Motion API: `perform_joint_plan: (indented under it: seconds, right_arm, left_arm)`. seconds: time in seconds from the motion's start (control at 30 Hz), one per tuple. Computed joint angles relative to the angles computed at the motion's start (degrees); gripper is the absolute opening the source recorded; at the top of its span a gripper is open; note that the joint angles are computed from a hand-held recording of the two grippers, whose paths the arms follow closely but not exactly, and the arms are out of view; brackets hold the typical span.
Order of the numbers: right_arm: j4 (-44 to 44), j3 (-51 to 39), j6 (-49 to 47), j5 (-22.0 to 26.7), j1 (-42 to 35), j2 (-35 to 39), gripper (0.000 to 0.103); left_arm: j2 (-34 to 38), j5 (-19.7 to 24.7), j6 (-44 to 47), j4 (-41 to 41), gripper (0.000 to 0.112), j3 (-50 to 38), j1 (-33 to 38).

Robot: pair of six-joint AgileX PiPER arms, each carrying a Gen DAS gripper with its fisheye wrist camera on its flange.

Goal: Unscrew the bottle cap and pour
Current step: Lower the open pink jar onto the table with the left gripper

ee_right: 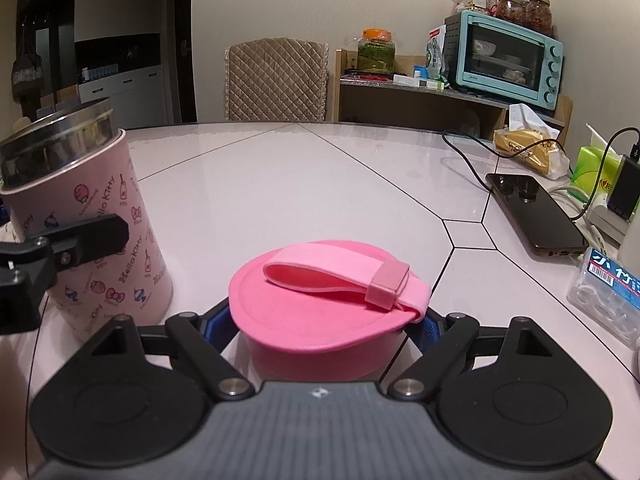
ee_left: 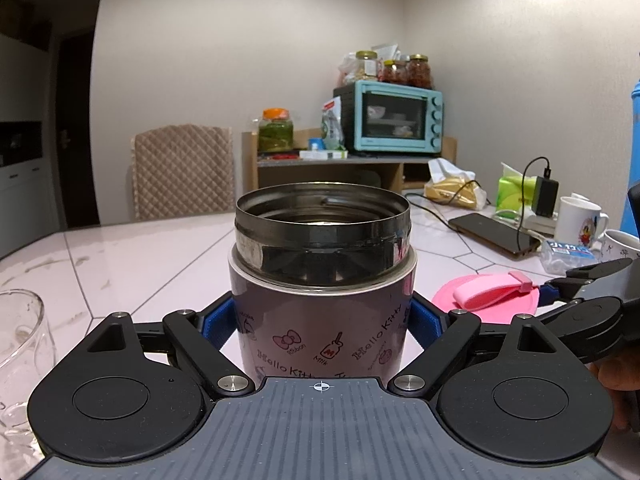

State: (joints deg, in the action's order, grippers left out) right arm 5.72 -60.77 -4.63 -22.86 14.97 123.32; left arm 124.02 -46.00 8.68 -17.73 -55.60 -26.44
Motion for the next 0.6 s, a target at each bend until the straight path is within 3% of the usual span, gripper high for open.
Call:
perform_joint_plan:
  seconds: [0.23, 0.6]
  right_arm:
    - [-0.9, 1.0, 0.8, -0.2, -0.2, -0.5, 0.1]
    - [-5.0, 7.9, 5.0, -6.8, -1.5, -3.5, 0.103]
  left_arm:
    - [-0.1, 0.9, -0.2, 0.7, 0.093, -0.2, 0.2]
    - [-0.2, 1.8, 4.8, -3.0, 0.102, -0.6, -1.4]
